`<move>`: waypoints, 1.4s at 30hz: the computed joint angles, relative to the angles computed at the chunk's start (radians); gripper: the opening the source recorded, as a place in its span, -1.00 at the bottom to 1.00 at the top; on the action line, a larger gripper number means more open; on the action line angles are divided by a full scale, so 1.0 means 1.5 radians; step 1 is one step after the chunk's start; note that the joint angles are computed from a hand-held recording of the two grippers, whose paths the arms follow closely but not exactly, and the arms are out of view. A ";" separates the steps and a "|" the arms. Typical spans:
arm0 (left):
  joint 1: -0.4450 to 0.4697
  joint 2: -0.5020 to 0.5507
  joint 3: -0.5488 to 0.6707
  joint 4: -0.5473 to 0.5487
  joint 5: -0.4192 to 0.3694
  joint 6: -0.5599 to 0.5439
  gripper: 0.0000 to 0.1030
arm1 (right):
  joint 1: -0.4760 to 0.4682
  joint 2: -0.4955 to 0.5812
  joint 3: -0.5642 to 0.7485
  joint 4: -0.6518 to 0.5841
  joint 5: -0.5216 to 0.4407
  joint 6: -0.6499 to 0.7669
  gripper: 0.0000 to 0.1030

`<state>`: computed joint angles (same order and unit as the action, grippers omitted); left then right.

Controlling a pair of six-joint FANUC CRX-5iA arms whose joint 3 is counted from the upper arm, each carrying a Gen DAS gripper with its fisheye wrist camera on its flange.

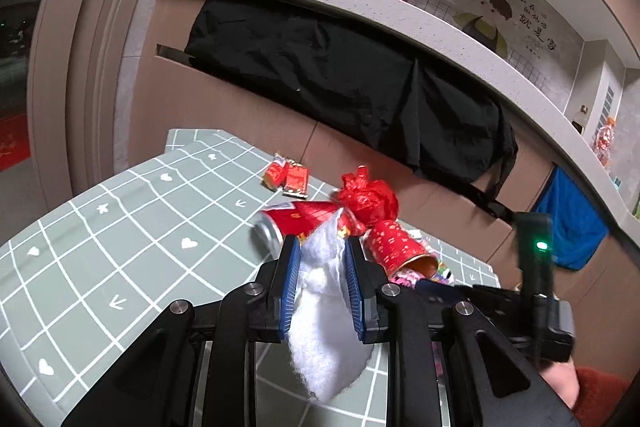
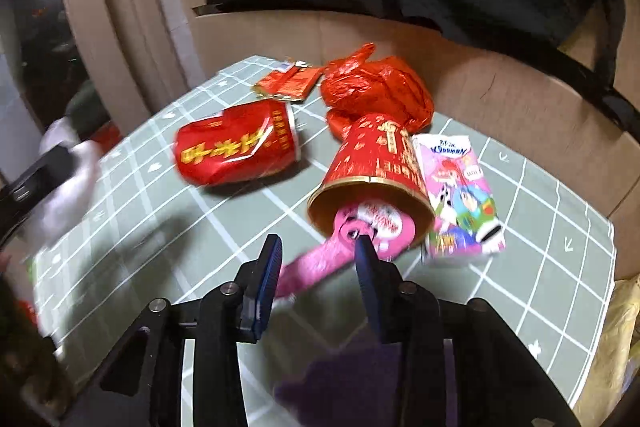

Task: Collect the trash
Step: 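Grasp the white fluffy tissue with the left tool while the right tool grasps the pink lollipop wrapper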

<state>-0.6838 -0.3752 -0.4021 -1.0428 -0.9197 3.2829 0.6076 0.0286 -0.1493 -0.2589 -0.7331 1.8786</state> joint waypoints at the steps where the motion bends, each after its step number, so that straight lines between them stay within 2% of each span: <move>1: 0.000 -0.003 -0.002 0.001 -0.003 0.000 -0.54 | 0.004 0.009 0.001 0.013 0.001 -0.013 -0.34; 5: 0.003 -0.019 -0.015 0.003 -0.008 0.016 -0.54 | 0.011 0.007 -0.020 0.062 -0.004 -0.016 -0.40; 7: 0.014 -0.027 -0.022 0.009 0.008 0.018 -0.54 | 0.001 0.003 -0.028 0.074 -0.015 -0.011 -0.47; 10: 0.018 -0.027 -0.023 0.010 0.026 0.015 -0.54 | -0.013 -0.003 -0.045 0.113 -0.006 -0.042 -0.47; 11: 0.020 -0.026 -0.023 0.011 0.032 0.013 -0.54 | -0.020 -0.004 -0.043 0.106 -0.008 -0.040 -0.46; 15: 0.022 -0.020 -0.018 0.017 0.042 0.001 -0.54 | -0.076 -0.010 0.004 -0.033 -0.048 0.039 -0.43; 18: 0.029 -0.019 -0.017 0.025 0.047 -0.008 -0.54 | -0.073 -0.016 0.019 -0.078 -0.054 0.063 -0.42; 21: 0.035 -0.021 -0.019 0.033 0.052 -0.014 -0.54 | -0.052 0.009 0.039 -0.078 -0.067 0.024 -0.42; 24: 0.039 -0.027 -0.022 0.040 0.051 -0.021 -0.54 | -0.028 0.036 0.046 -0.049 -0.051 -0.043 -0.42; 27: 0.043 -0.030 -0.025 0.047 0.048 -0.026 -0.54 | -0.025 0.069 0.069 -0.039 -0.084 -0.073 -0.42; 29: 0.046 -0.032 -0.027 0.050 0.048 -0.024 -0.54 | -0.029 0.060 0.059 -0.044 -0.067 -0.061 -0.40; 31: 0.052 -0.033 -0.030 0.055 0.055 -0.024 -0.54 | -0.044 0.062 0.070 -0.066 -0.090 -0.027 -0.45; 33: 0.052 -0.032 -0.029 0.057 0.061 -0.026 -0.54 | -0.059 0.055 0.070 -0.084 -0.105 0.003 -0.70; 42: 0.046 -0.008 -0.008 0.066 0.078 -0.048 -0.54 | -0.143 0.011 0.057 -0.125 -0.178 0.115 -0.72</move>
